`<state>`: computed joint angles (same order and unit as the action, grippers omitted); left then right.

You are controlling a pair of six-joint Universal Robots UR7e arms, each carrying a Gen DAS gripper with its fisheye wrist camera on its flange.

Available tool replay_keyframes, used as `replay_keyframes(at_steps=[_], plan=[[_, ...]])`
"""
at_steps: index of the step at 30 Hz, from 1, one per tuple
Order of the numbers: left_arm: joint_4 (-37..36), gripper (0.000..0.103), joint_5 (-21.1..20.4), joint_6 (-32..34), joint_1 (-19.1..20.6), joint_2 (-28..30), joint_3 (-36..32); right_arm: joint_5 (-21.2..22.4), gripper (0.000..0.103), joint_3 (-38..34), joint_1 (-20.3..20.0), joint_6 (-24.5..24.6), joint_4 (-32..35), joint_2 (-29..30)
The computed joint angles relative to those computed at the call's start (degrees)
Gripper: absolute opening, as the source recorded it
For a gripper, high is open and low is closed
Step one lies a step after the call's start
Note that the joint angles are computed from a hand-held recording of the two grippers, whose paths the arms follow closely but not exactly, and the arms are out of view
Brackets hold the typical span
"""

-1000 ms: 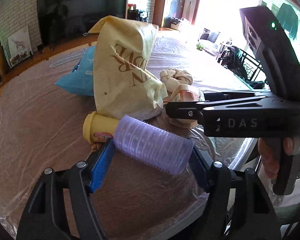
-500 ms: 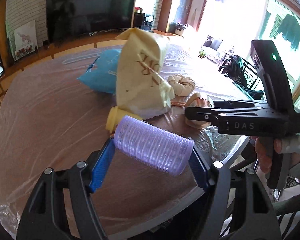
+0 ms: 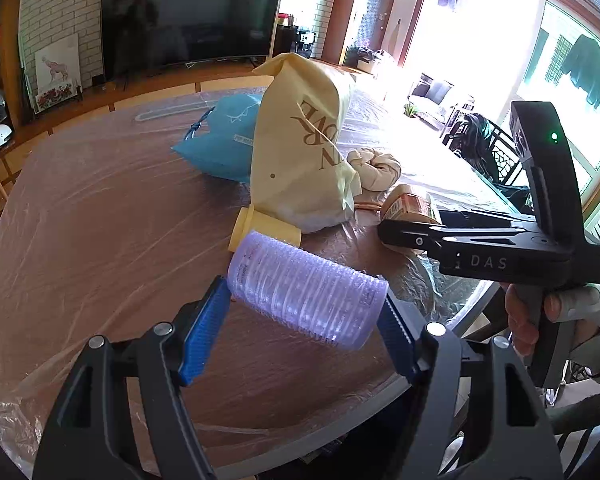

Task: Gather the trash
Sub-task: 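Carry the lavender roller and amber jar with both tools over the black bin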

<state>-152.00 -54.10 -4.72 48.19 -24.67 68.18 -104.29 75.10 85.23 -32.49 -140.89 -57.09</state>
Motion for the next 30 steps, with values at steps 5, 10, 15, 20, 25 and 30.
replay_keyframes(at_steps=[5,10,15,20,25,30], plan=[[0.0,0.072,0.1,0.1,0.0,0.0,0.0,0.0,0.057,-0.3,0.0,0.9,0.6,0.0],[-0.1,0.072,0.2,-0.1,0.0,-0.2,0.1,0.6,0.057,0.3,0.1,0.1,-0.7,-0.6],[0.0,0.072,-0.2,-0.7,0.1,-0.8,0.8,2.1,0.057,1.0,0.2,0.0,0.4,-2.0],[-0.5,0.072,-0.5,-0.9,0.1,-1.4,1.6,4.3,0.056,1.5,-0.2,0.6,3.4,-3.7],[-0.7,0.072,-0.5,-1.3,0.0,-2.0,2.4,5.4,0.056,2.4,-0.4,0.9,5.2,-5.1],[-1.1,0.072,-0.1,-1.7,-0.1,-2.6,3.5,5.8,0.056,3.5,-0.5,0.1,5.9,-6.4]])
